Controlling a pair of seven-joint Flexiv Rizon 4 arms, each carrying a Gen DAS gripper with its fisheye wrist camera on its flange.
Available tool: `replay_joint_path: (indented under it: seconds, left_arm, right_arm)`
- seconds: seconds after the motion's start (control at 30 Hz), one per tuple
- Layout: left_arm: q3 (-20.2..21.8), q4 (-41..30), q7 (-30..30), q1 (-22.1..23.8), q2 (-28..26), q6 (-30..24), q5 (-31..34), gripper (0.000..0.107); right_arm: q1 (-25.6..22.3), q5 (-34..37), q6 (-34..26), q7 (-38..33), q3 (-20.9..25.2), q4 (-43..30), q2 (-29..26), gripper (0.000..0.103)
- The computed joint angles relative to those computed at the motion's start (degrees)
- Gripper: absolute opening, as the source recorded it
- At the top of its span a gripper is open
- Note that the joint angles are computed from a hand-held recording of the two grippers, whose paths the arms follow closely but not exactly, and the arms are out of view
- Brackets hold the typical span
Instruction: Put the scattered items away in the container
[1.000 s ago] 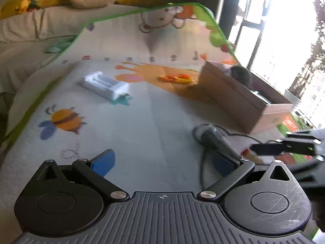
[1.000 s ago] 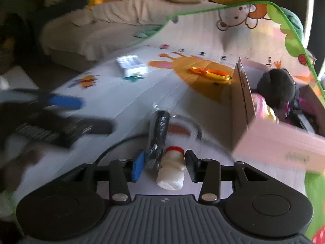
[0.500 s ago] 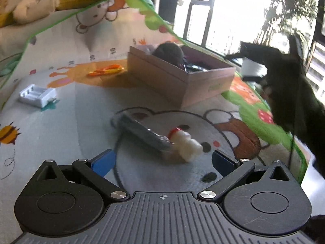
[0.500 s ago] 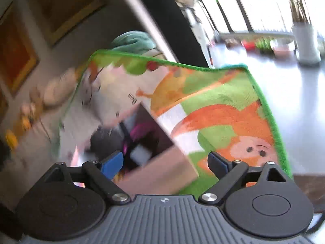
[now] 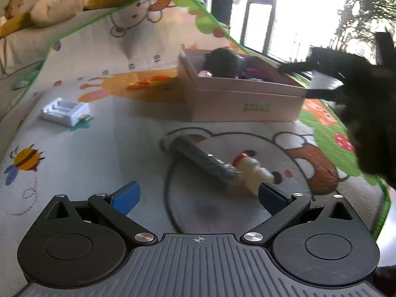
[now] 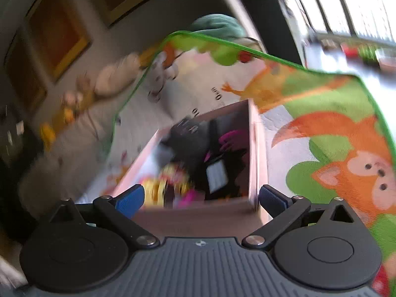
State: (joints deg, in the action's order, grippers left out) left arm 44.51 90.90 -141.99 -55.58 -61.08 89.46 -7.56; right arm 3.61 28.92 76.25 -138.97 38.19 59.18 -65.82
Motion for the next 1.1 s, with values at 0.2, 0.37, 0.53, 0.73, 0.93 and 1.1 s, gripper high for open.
replay_joint_path:
  seconds: [0.2,0.37,0.53,0.73,0.93,1.1]
  left_arm:
    - [4.8,1.0,-5.0,-2.5,-1.0,-2.9,-0.4,0.103]
    - [5.9,2.3,-9.0,-3.0,-0.4,-3.7,1.2,0.103]
    - [4.8,2.9,-10.2,-2.2,0.6,-3.1,3.9,0.103]
    - [0.8,-0.3,-4.5,1.8,0.2,0.4,6.3,0.103]
    - [-4.1,-5.7,9.3,7.7,0.2,1.5,10.4,0.103]
    - [-16.0,-5.6,18.7,17.3,3.1,6.5,10.4,0.103]
  right_arm:
    - [-2.8,-6.9,8.9,-18.4,4.6,19.0,5.7,0.076]
    - [-2.2,-12.1,8.5,-17.7,4.3,24.6,6.9,0.07]
    - [4.7,-12.8,23.4,-12.9,-4.5,25.5,6.8,0.072]
    - [3.4,-9.7,18.4,0.4,-8.4,24.4,8.8,0.098]
    - [-5.3,-12.8,10.8,3.8,-1.0,26.2,7.9,0.103]
    - [-3.7,-16.8,16.4,4.8,-2.1,28.7,7.6,0.103]
